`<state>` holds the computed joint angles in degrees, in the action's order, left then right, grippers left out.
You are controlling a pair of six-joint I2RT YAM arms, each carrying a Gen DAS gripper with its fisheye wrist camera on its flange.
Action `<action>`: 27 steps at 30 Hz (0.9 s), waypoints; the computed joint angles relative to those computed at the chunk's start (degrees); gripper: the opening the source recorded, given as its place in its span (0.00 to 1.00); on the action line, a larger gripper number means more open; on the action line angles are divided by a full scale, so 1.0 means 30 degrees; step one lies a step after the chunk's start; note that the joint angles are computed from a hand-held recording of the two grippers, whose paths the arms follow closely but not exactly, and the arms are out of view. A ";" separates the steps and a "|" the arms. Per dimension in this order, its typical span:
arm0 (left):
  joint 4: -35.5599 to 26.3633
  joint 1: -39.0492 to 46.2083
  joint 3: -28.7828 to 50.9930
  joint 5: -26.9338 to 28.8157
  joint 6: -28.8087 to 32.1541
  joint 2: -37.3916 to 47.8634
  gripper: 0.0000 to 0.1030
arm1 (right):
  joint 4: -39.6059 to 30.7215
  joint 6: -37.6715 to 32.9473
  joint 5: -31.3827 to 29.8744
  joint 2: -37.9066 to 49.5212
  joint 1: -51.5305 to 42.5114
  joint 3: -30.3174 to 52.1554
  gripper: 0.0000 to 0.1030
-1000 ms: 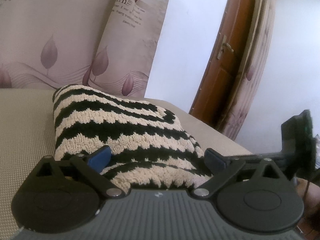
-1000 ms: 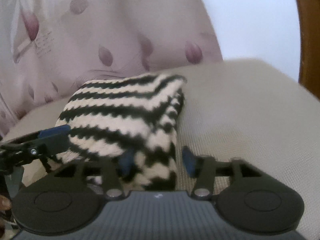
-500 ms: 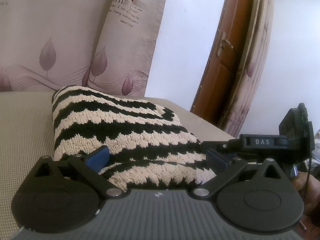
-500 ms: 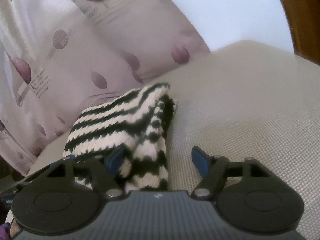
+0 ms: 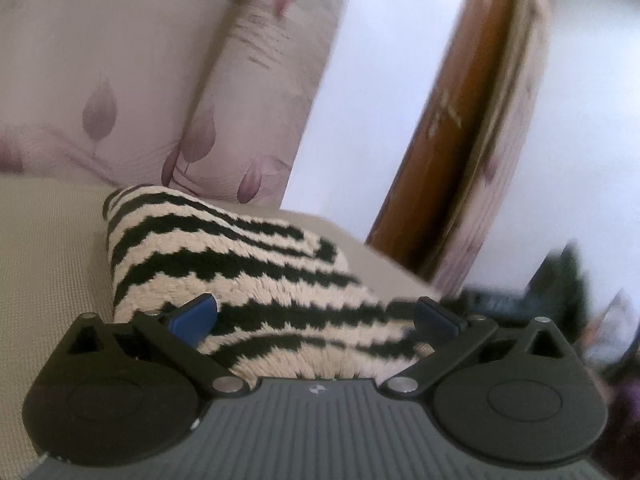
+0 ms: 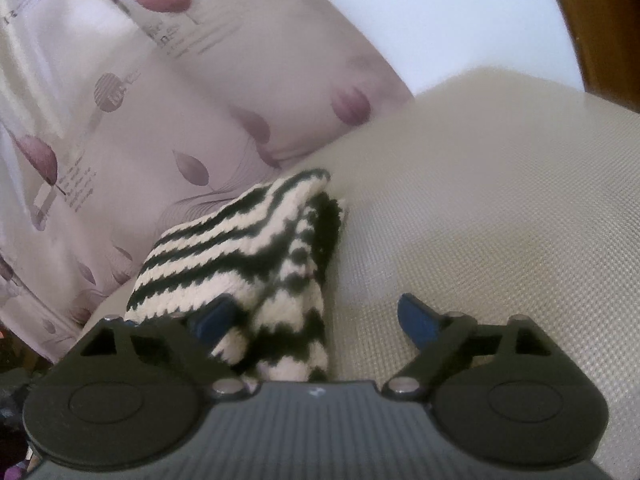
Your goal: Fold small clothes
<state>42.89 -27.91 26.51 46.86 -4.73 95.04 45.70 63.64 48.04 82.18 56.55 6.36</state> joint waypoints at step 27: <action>-1.6060 0.3132 1.5496 0.6761 0.0078 0.9808 1.00 | 0.9353 -0.5195 -1.7430 0.5939 -1.0818 0.1459 0.96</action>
<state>-5.28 -18.52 73.00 67.14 -4.50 124.46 73.76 48.05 -4.25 99.99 24.09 10.74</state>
